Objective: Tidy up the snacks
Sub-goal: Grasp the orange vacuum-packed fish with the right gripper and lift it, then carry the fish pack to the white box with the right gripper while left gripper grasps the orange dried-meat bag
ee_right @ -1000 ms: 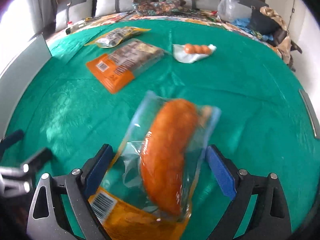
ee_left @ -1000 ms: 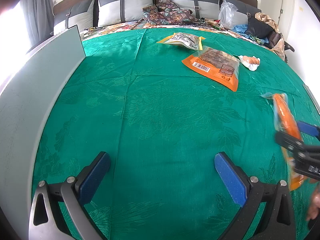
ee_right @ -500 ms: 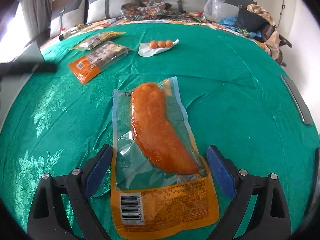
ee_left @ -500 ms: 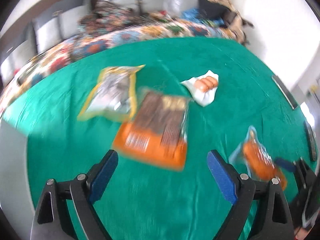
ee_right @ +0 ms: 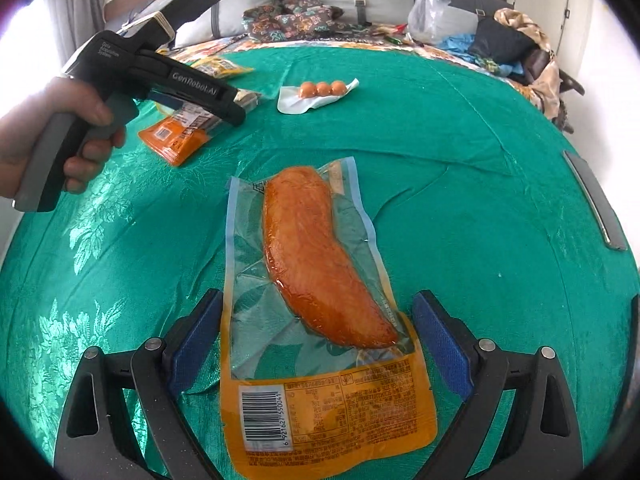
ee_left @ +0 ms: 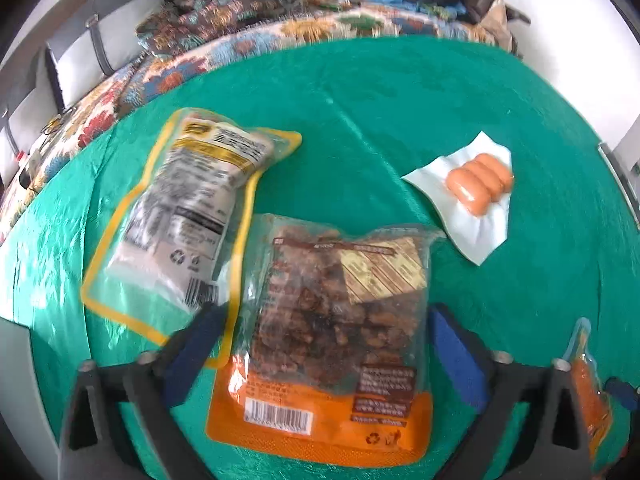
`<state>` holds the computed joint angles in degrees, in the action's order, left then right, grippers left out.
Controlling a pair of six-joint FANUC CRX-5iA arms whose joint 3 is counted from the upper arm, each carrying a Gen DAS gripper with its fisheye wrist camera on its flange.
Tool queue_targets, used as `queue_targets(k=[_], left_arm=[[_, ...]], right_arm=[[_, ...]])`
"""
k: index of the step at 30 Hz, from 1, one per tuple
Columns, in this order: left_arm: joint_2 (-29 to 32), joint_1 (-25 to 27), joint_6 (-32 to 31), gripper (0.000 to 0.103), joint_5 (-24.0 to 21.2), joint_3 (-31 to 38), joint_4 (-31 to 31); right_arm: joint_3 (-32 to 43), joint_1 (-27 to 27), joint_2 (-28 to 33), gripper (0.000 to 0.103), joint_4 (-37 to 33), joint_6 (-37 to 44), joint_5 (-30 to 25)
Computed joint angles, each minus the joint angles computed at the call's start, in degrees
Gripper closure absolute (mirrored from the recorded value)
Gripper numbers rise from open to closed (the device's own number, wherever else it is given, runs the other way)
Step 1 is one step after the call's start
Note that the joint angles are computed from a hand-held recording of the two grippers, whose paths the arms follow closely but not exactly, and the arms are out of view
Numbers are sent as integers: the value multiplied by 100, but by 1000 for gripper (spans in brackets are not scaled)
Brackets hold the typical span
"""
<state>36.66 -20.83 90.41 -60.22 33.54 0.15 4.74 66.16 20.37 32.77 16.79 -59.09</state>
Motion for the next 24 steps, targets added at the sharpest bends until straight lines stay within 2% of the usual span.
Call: queue_targets(k=[2, 4, 9, 13, 14, 15, 17, 18, 21, 24], left_arm=[[-208, -120, 190, 34, 101, -200, -326], [-495, -157, 224, 37, 223, -611, -304], [-1764, -261, 760, 37, 681, -2320, -510], [-3156, -248, 1630, 35, 796, -3902, -631], [-3443, -214, 1898, 32, 826, -4196, -662], [-3726, -182, 2175, 20, 853, -4485, -697], [-4019, -35, 2336, 3, 939, -4855, -591], [-4085, -25, 2380, 0, 904, -4934, -613], [-3979, -258, 2420, 0, 767, -4793, -1296], [-4204, -26, 2506, 0, 1155, -5133, -1166]], right_arm=[[17, -6, 13, 8, -2, 5, -6], [23, 0, 21, 8, 8, -7, -15], [37, -2, 35, 8, 14, -9, -24], [46, -5, 37, 8, 11, 1, -28], [38, -3, 35, 8, 12, -4, -23], [38, -3, 35, 8, 12, -4, -23], [38, -3, 36, 7, 11, -2, -21], [38, -3, 36, 7, 11, -2, -21], [31, -10, 24, 7, -14, 20, 8], [-12, -11, 0, 6, -10, 12, 58]])
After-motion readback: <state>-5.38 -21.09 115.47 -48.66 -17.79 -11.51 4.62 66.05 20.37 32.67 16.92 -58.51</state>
